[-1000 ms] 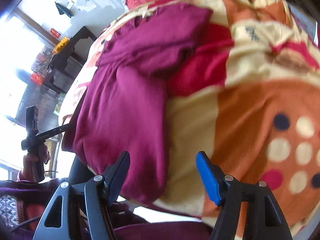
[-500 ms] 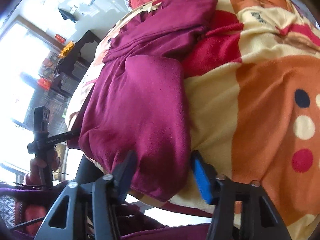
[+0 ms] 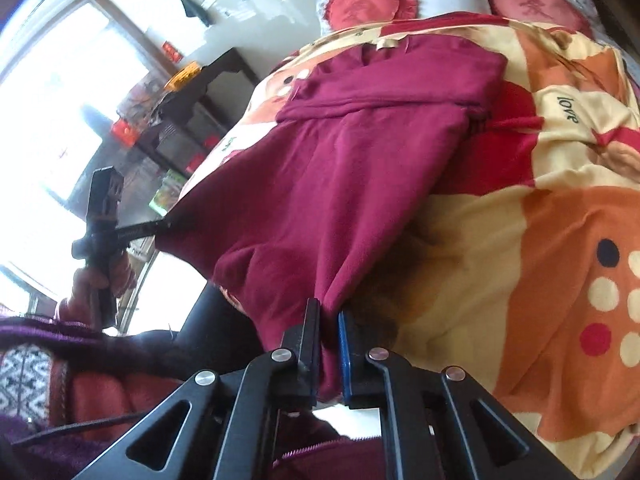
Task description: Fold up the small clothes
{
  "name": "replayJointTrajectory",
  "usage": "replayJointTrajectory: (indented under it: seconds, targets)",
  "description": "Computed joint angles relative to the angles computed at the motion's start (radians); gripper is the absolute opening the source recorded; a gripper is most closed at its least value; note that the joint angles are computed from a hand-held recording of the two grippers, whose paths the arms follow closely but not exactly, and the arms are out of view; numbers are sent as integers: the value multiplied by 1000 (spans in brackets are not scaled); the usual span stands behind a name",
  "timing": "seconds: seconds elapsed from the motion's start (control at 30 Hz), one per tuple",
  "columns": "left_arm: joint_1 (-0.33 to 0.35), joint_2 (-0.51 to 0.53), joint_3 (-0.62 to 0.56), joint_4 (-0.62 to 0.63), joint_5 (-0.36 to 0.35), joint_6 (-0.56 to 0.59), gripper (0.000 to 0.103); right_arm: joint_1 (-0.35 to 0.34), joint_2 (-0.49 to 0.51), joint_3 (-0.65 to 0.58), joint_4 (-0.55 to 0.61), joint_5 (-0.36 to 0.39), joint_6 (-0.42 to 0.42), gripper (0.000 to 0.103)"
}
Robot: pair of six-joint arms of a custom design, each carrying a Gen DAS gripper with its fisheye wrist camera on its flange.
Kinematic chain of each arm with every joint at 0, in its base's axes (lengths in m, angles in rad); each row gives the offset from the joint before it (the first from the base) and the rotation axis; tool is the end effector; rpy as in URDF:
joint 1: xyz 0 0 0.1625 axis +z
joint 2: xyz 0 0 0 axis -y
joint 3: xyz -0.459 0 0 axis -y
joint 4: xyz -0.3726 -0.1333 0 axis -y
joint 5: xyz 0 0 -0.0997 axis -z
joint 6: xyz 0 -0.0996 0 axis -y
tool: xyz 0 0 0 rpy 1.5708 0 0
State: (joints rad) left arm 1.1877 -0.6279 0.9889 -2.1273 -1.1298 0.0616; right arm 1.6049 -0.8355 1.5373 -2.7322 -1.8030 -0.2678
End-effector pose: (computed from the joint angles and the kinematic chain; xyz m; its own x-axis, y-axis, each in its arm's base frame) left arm -0.1492 -0.8405 0.2315 -0.8455 0.3166 -0.4299 0.4195 0.8920 -0.1681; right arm 0.1350 -0.7206 0.2197 -0.9332 -0.1706 0.3163 -0.2878 0.8820 -0.3732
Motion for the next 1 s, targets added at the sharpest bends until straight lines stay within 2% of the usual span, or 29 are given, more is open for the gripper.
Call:
replayJointTrajectory:
  seconds: [0.13,0.23,0.27,0.3,0.33,0.37,0.6,0.63,0.77,0.83,1.0]
  targets:
    - [18,14,3,22,-1,-42,6,-32,28,-24,53,-20,60,7]
    - [9,15,28,1,38,-21,6,-51,31,-31,58,25,92,12]
    - [7,18,25,5,43,-19,7,-54,29,-30,60,40,93,22]
    - [6,23,18,12,50,-20,7,-55,29,-34,73,45,90,38]
    - [4,26,13,18,57,-21,7,-54,31,-39,87,42,89,45]
    - [2,31,7,26,67,-23,7,-54,30,-37,95,42,86,47]
    - [-7,57,-16,66,118,-39,7,-34,56,-71,150,2,60,47]
    - [-7,58,-17,68,122,-41,11,-34,54,-75,160,2,61,46]
    - [-7,60,-18,70,125,-42,13,-32,39,-77,185,22,92,46]
    - [-6,63,-21,76,128,-49,18,-27,39,-88,200,18,87,46]
    - [3,61,-25,99,110,-77,24,-18,48,-109,212,32,67,46]
